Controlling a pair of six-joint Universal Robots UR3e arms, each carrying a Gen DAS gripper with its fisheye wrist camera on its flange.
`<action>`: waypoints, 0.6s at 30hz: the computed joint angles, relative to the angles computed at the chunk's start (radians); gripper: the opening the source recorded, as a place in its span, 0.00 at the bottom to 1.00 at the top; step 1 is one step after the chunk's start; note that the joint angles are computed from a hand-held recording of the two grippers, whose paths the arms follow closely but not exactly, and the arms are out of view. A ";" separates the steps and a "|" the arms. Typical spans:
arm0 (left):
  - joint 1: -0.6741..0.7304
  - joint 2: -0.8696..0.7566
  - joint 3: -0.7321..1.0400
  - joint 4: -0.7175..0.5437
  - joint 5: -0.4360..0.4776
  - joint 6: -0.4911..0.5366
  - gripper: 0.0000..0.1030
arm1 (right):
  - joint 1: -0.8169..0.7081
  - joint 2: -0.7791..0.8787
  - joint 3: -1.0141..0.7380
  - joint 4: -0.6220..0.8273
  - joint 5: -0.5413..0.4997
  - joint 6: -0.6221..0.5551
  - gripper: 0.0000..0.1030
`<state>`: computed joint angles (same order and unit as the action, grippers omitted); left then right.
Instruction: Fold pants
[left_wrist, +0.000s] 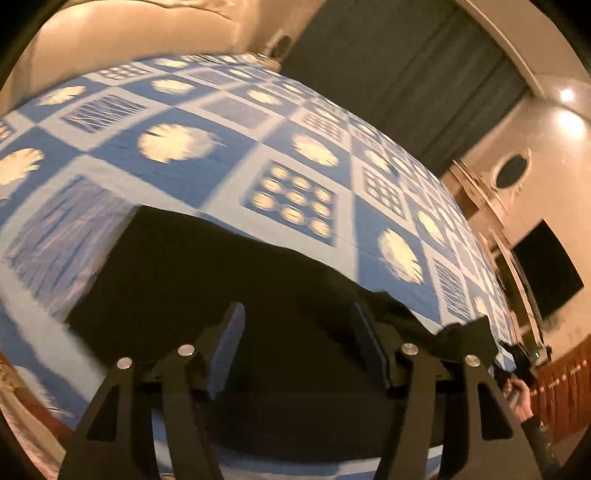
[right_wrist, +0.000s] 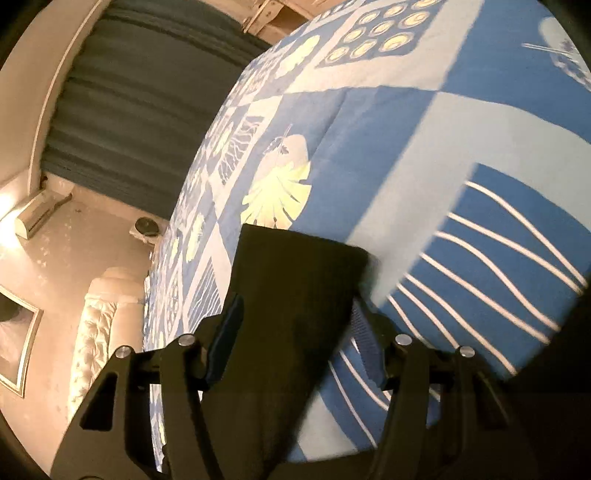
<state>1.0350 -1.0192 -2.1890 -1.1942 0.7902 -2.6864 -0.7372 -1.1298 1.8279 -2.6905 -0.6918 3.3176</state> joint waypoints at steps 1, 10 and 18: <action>-0.063 -0.028 -0.004 0.057 0.015 -0.054 0.59 | 0.017 0.002 -0.034 0.052 0.000 -0.005 0.06; -0.373 -0.120 -0.052 0.292 0.061 -0.265 0.68 | -0.205 -0.468 0.102 0.557 0.108 -0.468 0.06; -0.524 -0.146 -0.081 0.356 0.047 -0.366 0.69 | -0.589 -0.818 0.186 1.305 0.068 -1.056 0.06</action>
